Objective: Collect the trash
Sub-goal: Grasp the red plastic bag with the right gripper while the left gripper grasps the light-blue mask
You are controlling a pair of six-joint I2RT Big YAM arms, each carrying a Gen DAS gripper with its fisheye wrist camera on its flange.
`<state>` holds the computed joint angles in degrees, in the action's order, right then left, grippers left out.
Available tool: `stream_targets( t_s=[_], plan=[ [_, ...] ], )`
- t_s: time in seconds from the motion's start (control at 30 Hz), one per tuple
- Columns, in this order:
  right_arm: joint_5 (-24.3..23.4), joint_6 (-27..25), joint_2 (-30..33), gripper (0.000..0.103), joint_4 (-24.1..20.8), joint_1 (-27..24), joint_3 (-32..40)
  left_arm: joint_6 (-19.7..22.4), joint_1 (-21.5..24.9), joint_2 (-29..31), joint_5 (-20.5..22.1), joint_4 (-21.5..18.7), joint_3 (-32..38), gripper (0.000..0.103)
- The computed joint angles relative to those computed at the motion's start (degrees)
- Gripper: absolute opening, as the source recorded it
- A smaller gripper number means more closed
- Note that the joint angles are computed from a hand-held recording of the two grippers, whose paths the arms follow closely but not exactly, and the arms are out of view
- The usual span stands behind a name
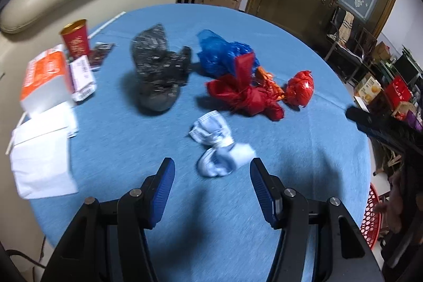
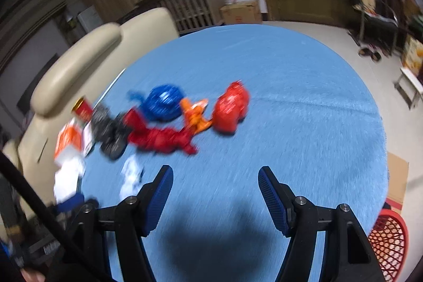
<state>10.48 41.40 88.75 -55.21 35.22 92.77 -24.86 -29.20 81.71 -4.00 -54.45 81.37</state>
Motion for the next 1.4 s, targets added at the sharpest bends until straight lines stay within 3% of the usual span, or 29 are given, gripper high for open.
stream_targets(
  t_s=[0.1,0.33,0.43,0.57,0.77,0.97,1.4],
  plan=[
    [-0.88,0.22,3.39,0.070,-0.40,-2.34,3.23,0.30,-0.06,2.42,1.85,0.72,1.58,0.060],
    [-4.59,2.73,11.49,0.069,-1.24,-6.19,10.84,0.30,0.43,6.59,5.82,1.23,4.05,0.048],
    [-6.10,4.10,14.67,0.064,-2.57,-7.10,14.19,-0.11,0.87,8.06,7.41,0.78,4.93,0.041],
    [-7.60,5.26,17.53,0.053,-3.09,-7.61,16.70,0.26,0.97,8.59,7.77,1.74,4.89,0.040],
    [-7.07,3.43,19.11,0.043,-2.74,-7.25,18.09,0.26,1.57,8.46,8.41,2.79,4.03,0.031],
    [-6.17,3.13,15.59,0.041,-0.77,-6.73,13.48,-0.04,2.14,6.97,9.43,3.69,2.48,0.019],
    [-4.86,1.15,-0.85,0.041,4.52,-2.68,-3.24,1.32,-1.24,0.19,5.75,2.71,0.40,0.018]
  ],
)
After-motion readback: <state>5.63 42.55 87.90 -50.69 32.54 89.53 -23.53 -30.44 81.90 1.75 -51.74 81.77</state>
